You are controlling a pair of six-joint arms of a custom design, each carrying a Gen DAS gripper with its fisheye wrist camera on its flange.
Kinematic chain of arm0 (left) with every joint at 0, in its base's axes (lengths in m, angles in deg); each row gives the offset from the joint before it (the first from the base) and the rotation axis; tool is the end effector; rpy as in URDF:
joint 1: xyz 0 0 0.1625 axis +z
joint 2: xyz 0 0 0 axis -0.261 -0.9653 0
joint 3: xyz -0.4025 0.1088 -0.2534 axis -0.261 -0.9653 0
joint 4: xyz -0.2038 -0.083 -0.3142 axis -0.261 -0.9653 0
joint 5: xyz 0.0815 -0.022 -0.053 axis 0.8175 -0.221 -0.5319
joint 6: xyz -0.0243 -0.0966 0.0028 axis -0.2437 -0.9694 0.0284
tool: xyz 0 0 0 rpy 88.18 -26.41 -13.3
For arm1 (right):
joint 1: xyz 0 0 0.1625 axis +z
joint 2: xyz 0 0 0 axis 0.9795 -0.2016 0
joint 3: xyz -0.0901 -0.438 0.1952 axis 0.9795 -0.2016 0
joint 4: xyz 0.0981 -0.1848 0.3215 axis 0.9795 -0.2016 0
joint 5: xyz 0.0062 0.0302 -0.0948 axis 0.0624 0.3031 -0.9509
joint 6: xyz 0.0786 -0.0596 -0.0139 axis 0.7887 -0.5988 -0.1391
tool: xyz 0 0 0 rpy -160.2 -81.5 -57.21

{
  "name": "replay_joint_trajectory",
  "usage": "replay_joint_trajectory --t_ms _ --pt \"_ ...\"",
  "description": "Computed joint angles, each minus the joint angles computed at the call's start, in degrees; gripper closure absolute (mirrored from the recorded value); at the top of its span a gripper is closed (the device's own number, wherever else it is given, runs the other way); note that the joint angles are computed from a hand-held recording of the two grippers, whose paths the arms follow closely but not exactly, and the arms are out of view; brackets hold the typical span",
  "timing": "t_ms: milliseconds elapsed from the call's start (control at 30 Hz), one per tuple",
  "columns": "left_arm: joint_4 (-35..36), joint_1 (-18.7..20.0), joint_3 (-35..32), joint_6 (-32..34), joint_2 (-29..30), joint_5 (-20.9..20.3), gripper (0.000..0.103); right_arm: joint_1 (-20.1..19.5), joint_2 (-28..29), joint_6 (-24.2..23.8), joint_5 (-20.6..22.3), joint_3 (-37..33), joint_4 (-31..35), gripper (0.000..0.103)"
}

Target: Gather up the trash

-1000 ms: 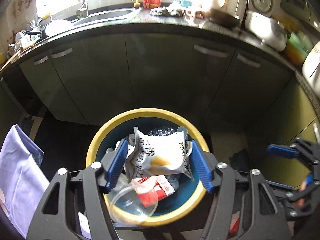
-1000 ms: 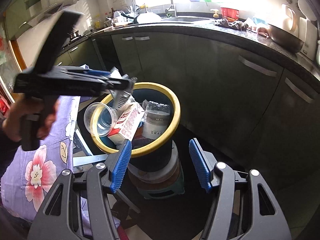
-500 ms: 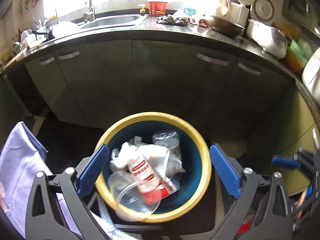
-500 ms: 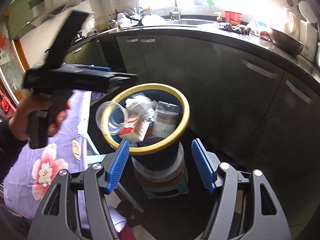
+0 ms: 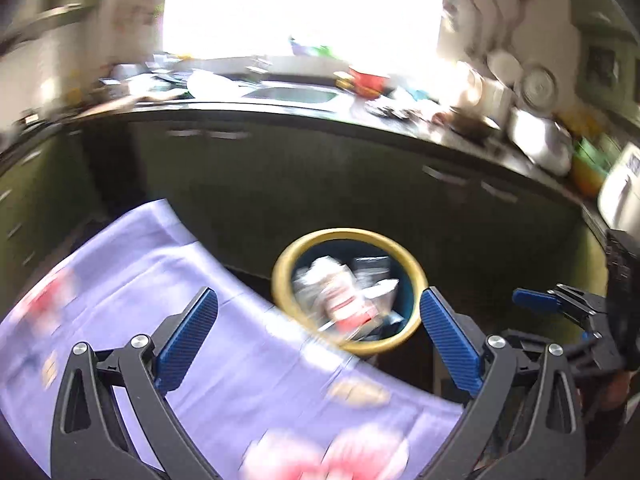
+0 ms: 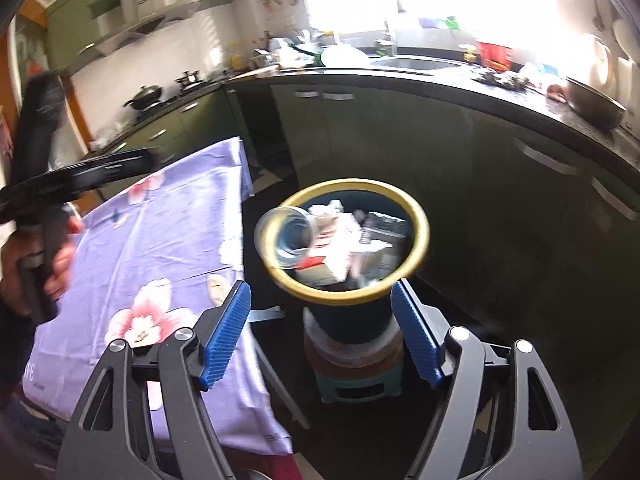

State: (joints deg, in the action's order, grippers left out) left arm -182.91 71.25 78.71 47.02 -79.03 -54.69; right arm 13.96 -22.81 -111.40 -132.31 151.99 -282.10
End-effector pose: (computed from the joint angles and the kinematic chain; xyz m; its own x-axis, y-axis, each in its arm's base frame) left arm -0.1974 -0.6316 0.2002 -0.7165 0.3756 -0.5878 0.6719 0.5982 -0.4368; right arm 0.1318 -0.6174 0.1902 -0.7811 -0.2794 0.5585 -0.5761 0.6675 -0.4717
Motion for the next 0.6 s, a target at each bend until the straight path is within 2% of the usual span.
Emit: replay_joint_trajectory --t_ms 167,200,300,367,433,500,600 --pt "-12.9 -4.25 16.72 -6.43 -9.12 12.01 0.007 1.51 1.1 -1.34 2.09 1.69 -1.52 0.028" --pt "-14.51 -4.86 18.92 -7.31 -10.28 13.52 0.007 1.74 1.11 -1.42 2.59 2.14 -2.01 0.024" --pt "-22.94 -8.42 26.52 -9.74 -12.04 23.72 0.007 2.86 1.27 -1.66 3.68 4.46 -5.89 0.004" --pt "-31.12 -11.32 31.46 -10.48 -11.81 31.66 0.007 3.75 1.38 -1.7 3.42 5.76 -8.44 0.005" --pt "-33.49 -13.47 35.02 -13.4 -12.58 36.04 0.007 5.23 1.86 -2.66 1.13 6.98 -11.54 0.005" --pt "-32.11 -15.06 38.1 -17.51 -14.88 37.55 0.007 6.53 2.57 -4.27 -1.04 7.98 -15.19 0.005" --pt "-32.22 -18.3 41.94 -22.51 -16.65 41.02 0.007 7.46 2.93 -5.66 -1.29 9.85 -19.01 0.005"
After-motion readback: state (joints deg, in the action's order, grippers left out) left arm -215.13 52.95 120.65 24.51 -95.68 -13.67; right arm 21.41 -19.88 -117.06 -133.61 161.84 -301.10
